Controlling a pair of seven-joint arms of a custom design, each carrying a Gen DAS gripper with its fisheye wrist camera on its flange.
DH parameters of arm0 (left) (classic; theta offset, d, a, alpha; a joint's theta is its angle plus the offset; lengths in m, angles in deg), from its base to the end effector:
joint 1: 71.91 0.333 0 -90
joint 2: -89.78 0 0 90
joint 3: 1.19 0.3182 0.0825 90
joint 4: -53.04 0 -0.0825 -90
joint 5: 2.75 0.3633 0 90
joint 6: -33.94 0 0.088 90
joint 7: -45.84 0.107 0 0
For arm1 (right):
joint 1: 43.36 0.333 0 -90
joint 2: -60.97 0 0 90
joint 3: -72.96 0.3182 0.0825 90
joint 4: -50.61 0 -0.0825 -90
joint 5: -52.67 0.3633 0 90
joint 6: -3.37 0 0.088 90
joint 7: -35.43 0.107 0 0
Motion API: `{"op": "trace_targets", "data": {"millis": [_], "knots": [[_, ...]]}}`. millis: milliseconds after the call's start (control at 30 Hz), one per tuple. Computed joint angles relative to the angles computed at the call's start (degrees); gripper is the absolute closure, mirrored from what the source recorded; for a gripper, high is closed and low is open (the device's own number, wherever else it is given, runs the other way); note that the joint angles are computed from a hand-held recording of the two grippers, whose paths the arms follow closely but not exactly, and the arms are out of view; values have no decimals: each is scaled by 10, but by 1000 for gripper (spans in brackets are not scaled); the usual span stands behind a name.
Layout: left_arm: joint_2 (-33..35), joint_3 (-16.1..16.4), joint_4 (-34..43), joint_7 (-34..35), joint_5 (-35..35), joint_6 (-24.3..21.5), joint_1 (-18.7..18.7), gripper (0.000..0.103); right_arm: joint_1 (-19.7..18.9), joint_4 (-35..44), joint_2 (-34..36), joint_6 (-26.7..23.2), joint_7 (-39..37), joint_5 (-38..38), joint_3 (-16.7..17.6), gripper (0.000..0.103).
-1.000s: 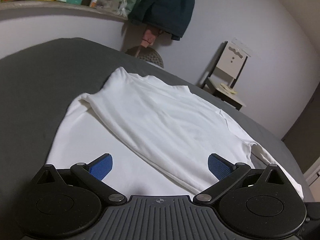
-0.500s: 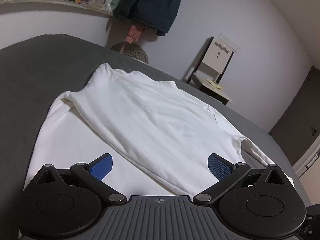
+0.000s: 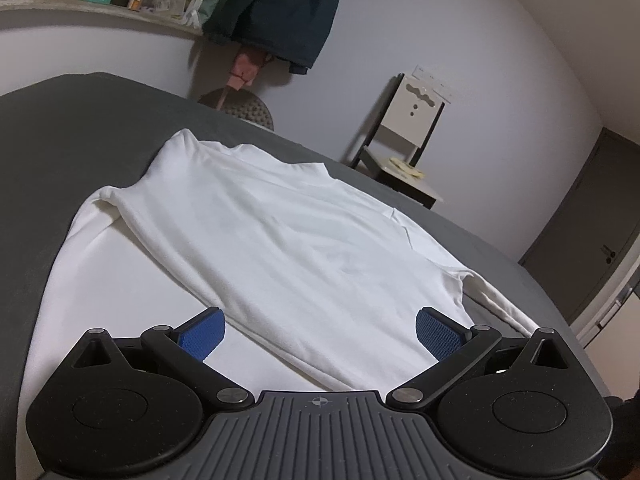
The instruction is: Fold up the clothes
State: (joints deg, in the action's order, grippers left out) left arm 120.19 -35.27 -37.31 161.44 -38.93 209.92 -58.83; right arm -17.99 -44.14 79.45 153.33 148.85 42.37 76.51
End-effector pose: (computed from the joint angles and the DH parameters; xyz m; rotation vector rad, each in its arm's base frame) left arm 0.7018 -0.1186 0.4839 -1.7729 1.7231 -1.4492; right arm 0.5958 0.3274 0.5081 -1.9775 1.5970 -0.4206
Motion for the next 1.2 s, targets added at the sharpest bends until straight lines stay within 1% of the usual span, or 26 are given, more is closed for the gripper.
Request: {"op": "trace_targets", "data": {"millis": [67, 100, 133, 200, 300, 367, 400, 433, 467, 533, 567, 633, 667, 733, 767, 800, 867, 967, 1033, 1100, 1133, 1200], "knots": [[1, 7, 2, -7, 3, -3, -4, 0, 7, -17, -9, 43, 24, -18, -10, 60], [1, 11, 2, -11, 5, -4, -7, 0, 9, -17, -8, 51, 33, -26, -14, 59], [2, 16, 2, -16, 7, -5, -10, 0, 8, -8, -2, 37, 33, -26, -13, 58], [0, 28, 2, -29, 12, -8, -17, 0, 4, 17, 14, -8, 26, -17, -9, 57], [2, 18, 0, -26, 9, -5, -8, 0, 6, 13, 10, -4, 39, -21, -12, 57], [3, 13, 0, -25, 7, -1, -5, 0, 15, -8, -1, 38, 67, -51, -25, 57], [4, 9, 0, -23, 6, 1, -3, 0, 19, -9, -1, 44, 78, -64, -29, 54], [4, 7, 0, -24, 6, 2, -1, 0, 22, -6, 2, 41, 86, -74, -32, 50], [5, 6, 0, -25, 6, 0, 0, 0, 25, -3, 4, 39, 93, -85, -35, 40], [6, 3, 1, -25, 5, -1, 2, 0, 21, 17, 18, -2, 76, -81, -25, 39], [7, -1, 1, -23, 4, -1, 5, 0, 22, 16, 18, -5, 77, -84, -25, 39], [7, -1, 2, -21, 5, -3, 6, 0, 22, 9, 9, 11, 84, -91, -27, 41], [8, -2, 3, -20, 4, -4, 6, 0, 27, 2, 2, 31, 100, -111, -36, 40], [8, -1, 4, -19, 3, -7, 6, 0, 41, -13, -13, 70, 167, -175, -69, 38], [8, 1, 4, -20, 4, -8, 5, 0, 47, -17, -20, 86, 207, -214, -85, 34], [8, 2, 4, -20, 3, -9, 4, 0, 43, -21, -25, 94, 239, -234, -95, 27], [8, 7, 5, -22, 3, -11, 0, 0, 27, -26, -34, 102, 296, -258, -109, 19], [8, 9, 6, -22, 1, -12, -2, 0, -1, -22, -40, 106, 374, -286, -126, 19], [9, 12, 6, -23, 1, -12, -4, 0, -31, -12, -40, 88, 383, -285, -128, 19], [10, 13, 6, -23, 0, -13, -4, 0, -62, 9, -35, 45, 375, -274, -127, 19], [10, 14, 7, -23, 0, -13, -5, 0, -77, 17, -33, 31, 375, -267, -126, 19], [11, 15, 7, -22, 1, -14, -6, 0, -103, 34, -29, 11, 377, -252, -126, 22]]}}
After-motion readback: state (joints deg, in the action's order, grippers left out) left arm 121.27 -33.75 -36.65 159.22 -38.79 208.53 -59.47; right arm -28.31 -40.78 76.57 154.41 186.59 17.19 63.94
